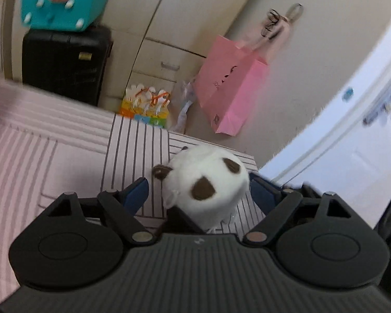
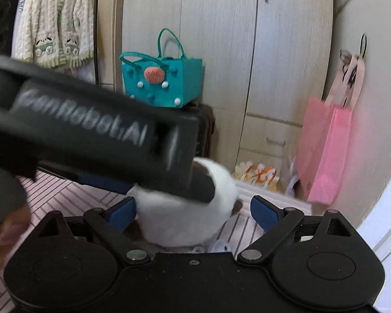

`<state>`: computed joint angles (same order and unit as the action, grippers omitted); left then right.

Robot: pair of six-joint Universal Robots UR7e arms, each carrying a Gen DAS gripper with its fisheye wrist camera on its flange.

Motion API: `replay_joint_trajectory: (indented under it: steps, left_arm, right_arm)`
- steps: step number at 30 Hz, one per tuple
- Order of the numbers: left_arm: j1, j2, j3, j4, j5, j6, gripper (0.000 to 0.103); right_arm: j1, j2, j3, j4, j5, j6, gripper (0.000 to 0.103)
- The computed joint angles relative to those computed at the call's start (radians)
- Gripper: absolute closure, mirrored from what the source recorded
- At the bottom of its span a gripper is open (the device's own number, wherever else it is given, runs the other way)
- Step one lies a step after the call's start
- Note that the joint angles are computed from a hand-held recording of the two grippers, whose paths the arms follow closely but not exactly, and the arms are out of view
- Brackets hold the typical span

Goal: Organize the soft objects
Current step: 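Move both grippers to the white panda plush and close them on it, then lift and carry the panda plush with both grippers over the pink box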

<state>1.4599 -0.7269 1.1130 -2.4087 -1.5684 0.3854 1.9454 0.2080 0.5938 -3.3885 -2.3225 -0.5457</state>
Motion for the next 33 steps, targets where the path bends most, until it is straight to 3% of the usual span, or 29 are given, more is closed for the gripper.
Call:
replay_joint_trajectory:
  steps: [2, 4, 6, 7, 12, 18, 22, 27, 33]
  left_arm:
    - [0.010, 0.014, -0.035, 0.067, -0.022, -0.032, 0.028]
    - [0.016, 0.019, -0.046, 0.099, -0.044, -0.039, 0.033]
    - [0.011, 0.004, -0.008, 0.050, -0.017, -0.011, 0.046]
    - [0.011, -0.004, 0.009, 0.032, -0.014, -0.002, 0.047]
    - [0.012, -0.023, 0.009, 0.068, -0.043, 0.013, 0.051]
    - [-0.004, -0.112, 0.153, -0.038, -0.018, 0.136, 0.053]
    - [0.001, -0.162, 0.192, -0.013, -0.040, 0.172, 0.053]
    - [0.012, -0.230, 0.255, -0.022, -0.076, 0.245, 0.054]
    - [0.019, -0.294, 0.314, -0.037, -0.077, 0.313, 0.054]
  right_arm:
    - [0.003, 0.001, -0.006, 0.034, -0.022, 0.025, 0.022]
    - [0.007, 0.014, -0.023, 0.023, -0.019, 0.015, 0.025]
    - [0.013, 0.022, -0.034, 0.024, -0.032, 0.024, 0.035]
    - [0.013, 0.011, -0.013, 0.015, -0.027, 0.031, 0.035]
    - [0.031, 0.023, -0.018, -0.029, -0.052, 0.004, 0.037]
    - [0.050, -0.005, 0.046, -0.091, -0.044, 0.017, 0.037]
    - [0.078, 0.004, 0.058, -0.143, -0.072, 0.000, 0.037]
    - [0.118, 0.048, 0.022, -0.221, -0.099, -0.064, 0.037]
    - [0.156, 0.085, -0.025, -0.231, -0.122, -0.048, 0.037]
